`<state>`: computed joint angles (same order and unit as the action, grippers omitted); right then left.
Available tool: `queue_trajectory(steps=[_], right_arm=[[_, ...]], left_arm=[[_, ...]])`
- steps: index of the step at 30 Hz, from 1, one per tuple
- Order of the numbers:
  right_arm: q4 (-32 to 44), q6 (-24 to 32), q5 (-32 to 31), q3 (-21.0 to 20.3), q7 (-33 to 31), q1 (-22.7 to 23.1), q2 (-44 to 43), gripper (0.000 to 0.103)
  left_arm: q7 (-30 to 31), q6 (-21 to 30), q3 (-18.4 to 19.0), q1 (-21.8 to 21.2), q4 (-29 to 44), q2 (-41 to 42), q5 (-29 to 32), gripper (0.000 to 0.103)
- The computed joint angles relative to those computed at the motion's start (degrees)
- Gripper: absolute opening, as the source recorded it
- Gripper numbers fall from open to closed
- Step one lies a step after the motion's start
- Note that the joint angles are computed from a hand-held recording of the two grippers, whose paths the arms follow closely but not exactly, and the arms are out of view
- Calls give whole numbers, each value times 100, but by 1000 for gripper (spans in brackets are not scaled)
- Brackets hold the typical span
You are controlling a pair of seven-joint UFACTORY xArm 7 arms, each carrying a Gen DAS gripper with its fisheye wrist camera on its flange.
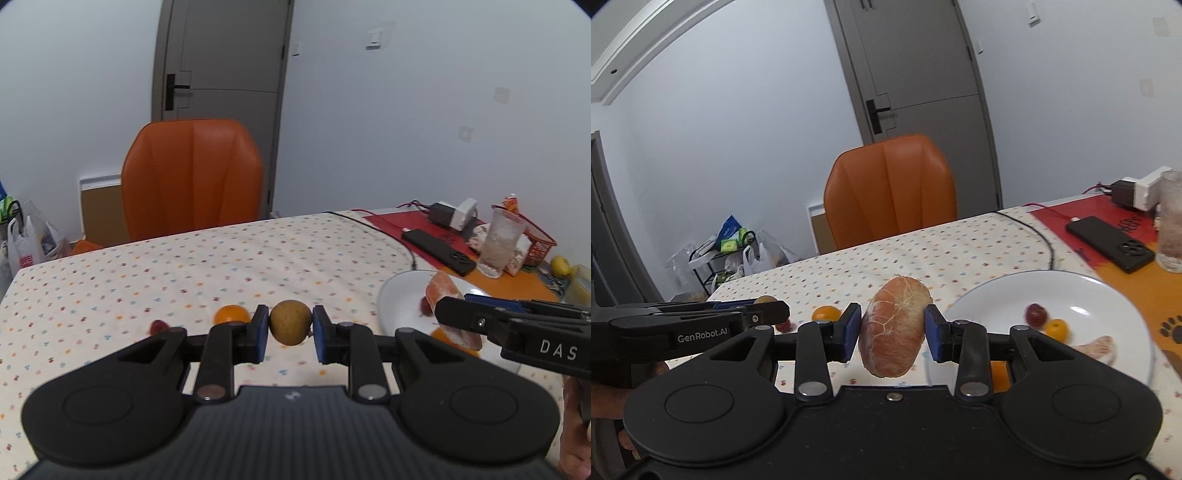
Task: Organize fruits
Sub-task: 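Carry the pomelo segment to the plate with the right gripper while the left carries the kiwi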
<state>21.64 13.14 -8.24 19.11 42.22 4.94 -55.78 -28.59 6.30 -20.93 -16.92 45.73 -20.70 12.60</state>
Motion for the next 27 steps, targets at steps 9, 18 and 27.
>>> queue_trajectory(steps=[9, 18, 27], right_arm=[[-317, 537, -1, -213, -66, 12, -824, 35], [-625, 986, 17, -384, -181, -78, -1570, 35], [-925, 1389, 41, -662, -388, -206, -2282, 35]], left_arm=[[-149, -62, -244, -77, 210, 152, 112, 23], [-406, -119, -464, -98, 456, 413, 390, 23], [-795, -86, -720, -26, 712, 706, 866, 23]])
